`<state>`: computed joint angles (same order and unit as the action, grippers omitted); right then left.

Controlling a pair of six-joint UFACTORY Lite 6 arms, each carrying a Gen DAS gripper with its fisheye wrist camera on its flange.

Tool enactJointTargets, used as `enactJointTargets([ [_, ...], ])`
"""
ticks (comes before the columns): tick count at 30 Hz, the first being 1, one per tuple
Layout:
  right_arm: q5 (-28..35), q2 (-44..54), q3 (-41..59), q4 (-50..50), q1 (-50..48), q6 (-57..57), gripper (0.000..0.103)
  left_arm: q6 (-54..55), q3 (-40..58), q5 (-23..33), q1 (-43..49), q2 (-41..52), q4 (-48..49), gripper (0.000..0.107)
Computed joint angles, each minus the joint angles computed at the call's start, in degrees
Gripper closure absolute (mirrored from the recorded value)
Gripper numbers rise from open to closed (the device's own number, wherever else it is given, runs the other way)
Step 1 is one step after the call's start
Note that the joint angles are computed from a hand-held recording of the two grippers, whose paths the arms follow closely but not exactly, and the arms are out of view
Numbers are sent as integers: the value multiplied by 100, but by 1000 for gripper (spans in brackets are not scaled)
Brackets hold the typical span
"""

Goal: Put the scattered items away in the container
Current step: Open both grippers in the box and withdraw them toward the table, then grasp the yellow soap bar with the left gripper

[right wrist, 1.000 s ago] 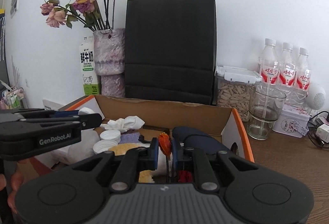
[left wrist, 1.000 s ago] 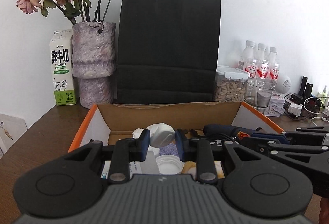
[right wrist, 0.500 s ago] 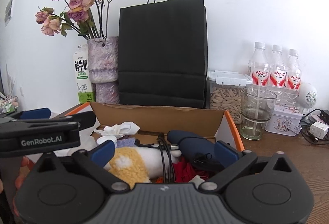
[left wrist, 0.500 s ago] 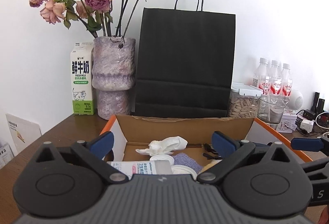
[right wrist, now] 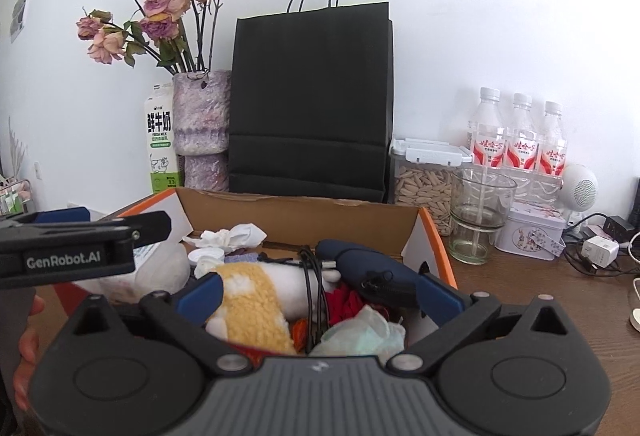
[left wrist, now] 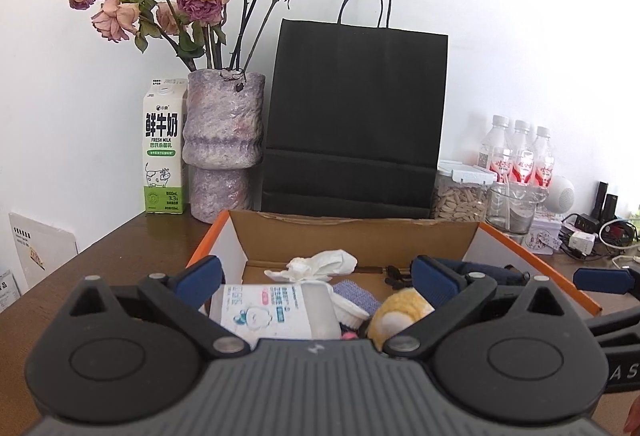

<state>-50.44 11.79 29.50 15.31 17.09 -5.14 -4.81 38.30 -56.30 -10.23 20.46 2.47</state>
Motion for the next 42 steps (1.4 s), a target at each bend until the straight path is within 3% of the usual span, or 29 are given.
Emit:
enactJointTargets([
  [8, -226, -684, -1061, 443, 304, -180, 0, 205, -917, -175, 97, -505, 163, 4],
  [17, 235, -1663, -1999, 537, 400, -291, 0, 326, -1653, -48, -308, -897, -247, 4],
  [26, 617, -1611, -2214, -1144, -1150, 402, 0, 216, -1343, 849, -1041, -721, -843, 4],
  [34, 810, -1094, -1894, -2384, -2387, 753, 0, 638, -369, 1788, -1743, -72, -1857, 4],
  [42, 871, -741, -1702, -2411, -2425, 810, 0, 649, -188, 1933, -1754, 68, -2065, 13],
])
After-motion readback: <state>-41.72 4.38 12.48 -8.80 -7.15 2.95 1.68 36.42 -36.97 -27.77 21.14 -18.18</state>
